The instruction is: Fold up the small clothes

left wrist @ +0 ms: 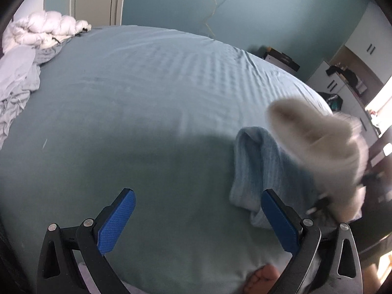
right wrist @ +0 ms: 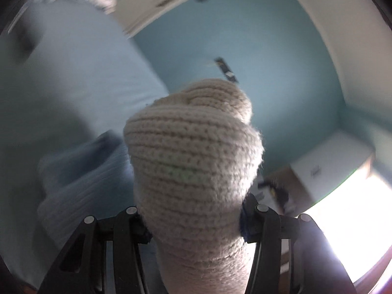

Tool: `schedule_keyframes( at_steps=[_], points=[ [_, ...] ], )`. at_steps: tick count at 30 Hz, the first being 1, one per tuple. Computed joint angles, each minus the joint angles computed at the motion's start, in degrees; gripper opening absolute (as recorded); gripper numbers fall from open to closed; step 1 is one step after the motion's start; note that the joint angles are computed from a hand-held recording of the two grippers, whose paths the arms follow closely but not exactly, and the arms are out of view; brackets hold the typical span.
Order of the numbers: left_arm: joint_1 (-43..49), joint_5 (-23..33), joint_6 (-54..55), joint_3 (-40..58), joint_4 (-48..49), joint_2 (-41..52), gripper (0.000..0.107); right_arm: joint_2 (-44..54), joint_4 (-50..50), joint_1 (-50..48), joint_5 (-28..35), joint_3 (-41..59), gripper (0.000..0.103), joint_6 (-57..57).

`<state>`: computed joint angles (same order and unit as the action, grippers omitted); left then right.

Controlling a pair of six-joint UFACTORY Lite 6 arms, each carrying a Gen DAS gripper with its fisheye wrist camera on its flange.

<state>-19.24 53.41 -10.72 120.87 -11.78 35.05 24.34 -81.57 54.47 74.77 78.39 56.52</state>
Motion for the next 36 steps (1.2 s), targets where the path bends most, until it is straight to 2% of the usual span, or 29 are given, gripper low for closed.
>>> schedule_keyframes(
  at_steps=[4,5,7,9,11,14,17,20,24,26,29,31,34,36],
  points=[
    [1.3,-0.8,0.1,-1.2,-2.8,-0.7,0.103,4.2,-1.5,1.7,-2.0,-5.0,0.049,-2.1],
    [1.3,-0.8,0.4,-0.9,-3.2,-0.4,0.103,5.4,-2.1,2.0,-1.8,-6.2,0.053,-2.5],
    [0.8,-0.4,0.4,0.3,-2.3,0.4,0.103,8.4,-8.4,3.6,2.8,-10.3,0.054,0.3],
    [0.6,-0.6,0.6,-0.6,-1.1,-0.1,0.103,8.1,-8.6,3.8,3.2,-10.8,0.057,1.1],
    [0.5,-0.3,0.6,-0.5,-1.2,0.2,0.103,7.2,-4.2,3.6,3.0,-8.0,0.064,-4.6],
    [0.8,0.1,1.0,-0.7,-1.9,0.2,0.103,1.5,6.3,5.2,-1.6,-2.9,0.086,-11.5],
    [0.4,0.0,0.6,-0.7,-1.2,0.2,0.103,-8.7,16.0,7.3,-3.5,-0.7,0.089,-12.5],
    [-0.2,0.4,0.2,-0.2,-0.6,0.5,0.103,-17.2,20.8,4.8,-4.2,0.3,0.089,-9.2],
    [-1.6,0.7,0.0,0.0,1.1,0.9,0.103,-27.5,32.6,-8.5,-8.8,3.7,0.092,-3.4],
    [-2.3,0.9,-0.1,0.1,2.0,1.1,0.103,-28.7,40.3,-16.6,-12.3,5.1,0.095,-3.8],
    [-3.0,1.0,-0.1,0.0,2.7,1.1,0.103,-30.4,46.4,-23.1,-9.4,3.8,0.095,-4.8],
    [-3.4,1.2,-0.2,-0.1,3.1,1.1,0.103,-34.0,49.2,-29.3,-12.2,-1.6,0.095,-5.2],
    [-3.8,1.3,-0.2,0.0,3.8,1.1,0.103,-41.0,65.8,-44.0,-21.8,-11.2,0.095,-11.0],
    [-3.9,1.5,-0.4,0.3,4.0,1.4,0.103,-46.6,77.6,-49.8,-24.8,-18.9,0.095,-15.6]
  ],
)
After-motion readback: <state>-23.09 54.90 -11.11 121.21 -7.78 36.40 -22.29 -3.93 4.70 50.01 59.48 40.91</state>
